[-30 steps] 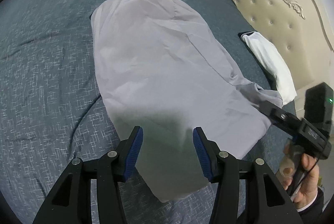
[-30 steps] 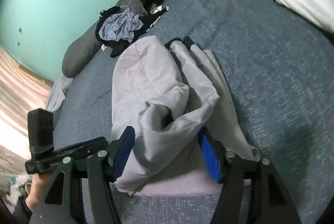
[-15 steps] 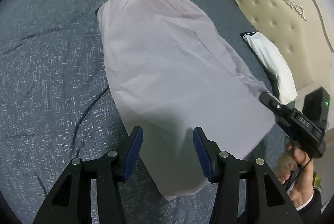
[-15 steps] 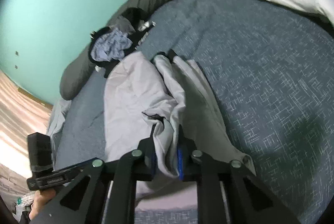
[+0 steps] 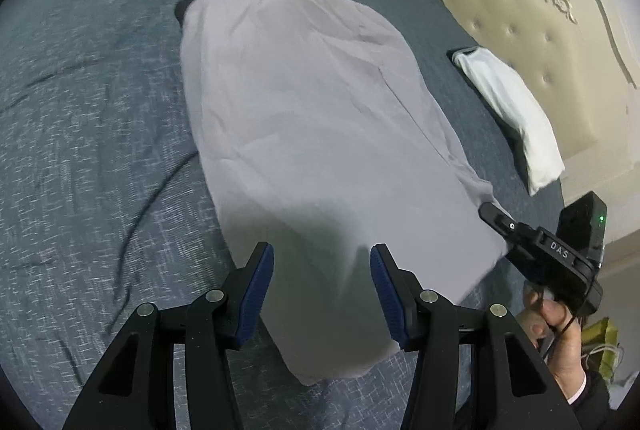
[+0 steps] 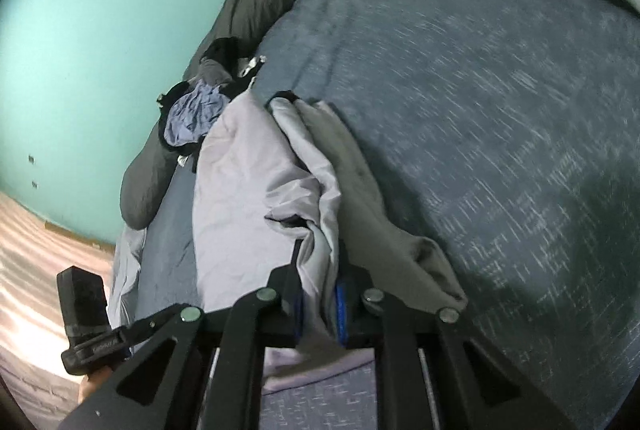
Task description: Fold clothes
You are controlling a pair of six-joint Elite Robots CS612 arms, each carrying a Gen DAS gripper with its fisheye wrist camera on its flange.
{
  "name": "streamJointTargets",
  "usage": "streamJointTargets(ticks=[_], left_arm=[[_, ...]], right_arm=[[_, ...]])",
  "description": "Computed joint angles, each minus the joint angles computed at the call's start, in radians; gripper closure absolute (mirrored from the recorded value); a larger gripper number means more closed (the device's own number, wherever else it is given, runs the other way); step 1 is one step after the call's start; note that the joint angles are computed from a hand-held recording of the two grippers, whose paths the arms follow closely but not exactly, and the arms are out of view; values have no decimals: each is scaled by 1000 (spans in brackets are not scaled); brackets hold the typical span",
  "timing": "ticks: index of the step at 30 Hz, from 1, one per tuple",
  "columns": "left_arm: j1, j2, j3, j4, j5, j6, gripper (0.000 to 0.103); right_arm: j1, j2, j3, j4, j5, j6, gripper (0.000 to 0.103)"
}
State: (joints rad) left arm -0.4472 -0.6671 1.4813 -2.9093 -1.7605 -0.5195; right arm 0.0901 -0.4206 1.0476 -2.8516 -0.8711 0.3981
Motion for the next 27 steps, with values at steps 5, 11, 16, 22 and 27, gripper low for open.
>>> streamJointTargets(ticks=[5, 11, 16, 22, 27], left_arm=[[-5, 12, -8, 22, 4, 4, 48], [-14, 17, -9, 46, 16, 23, 47], [-16, 0, 13, 23, 14, 32, 47], [-29, -6, 28, 14, 18, 67, 46], [-36, -4, 42, -7, 23, 49, 46]], right_arm=[[-1, -3, 12, 12, -15, -13, 92], [-2, 0, 16, 43, -22, -13, 92], [-8, -12, 31, 35, -10, -3, 84], [-8, -56, 81, -15, -88, -23, 82], [-2, -67, 98, -108, -104, -46, 82]])
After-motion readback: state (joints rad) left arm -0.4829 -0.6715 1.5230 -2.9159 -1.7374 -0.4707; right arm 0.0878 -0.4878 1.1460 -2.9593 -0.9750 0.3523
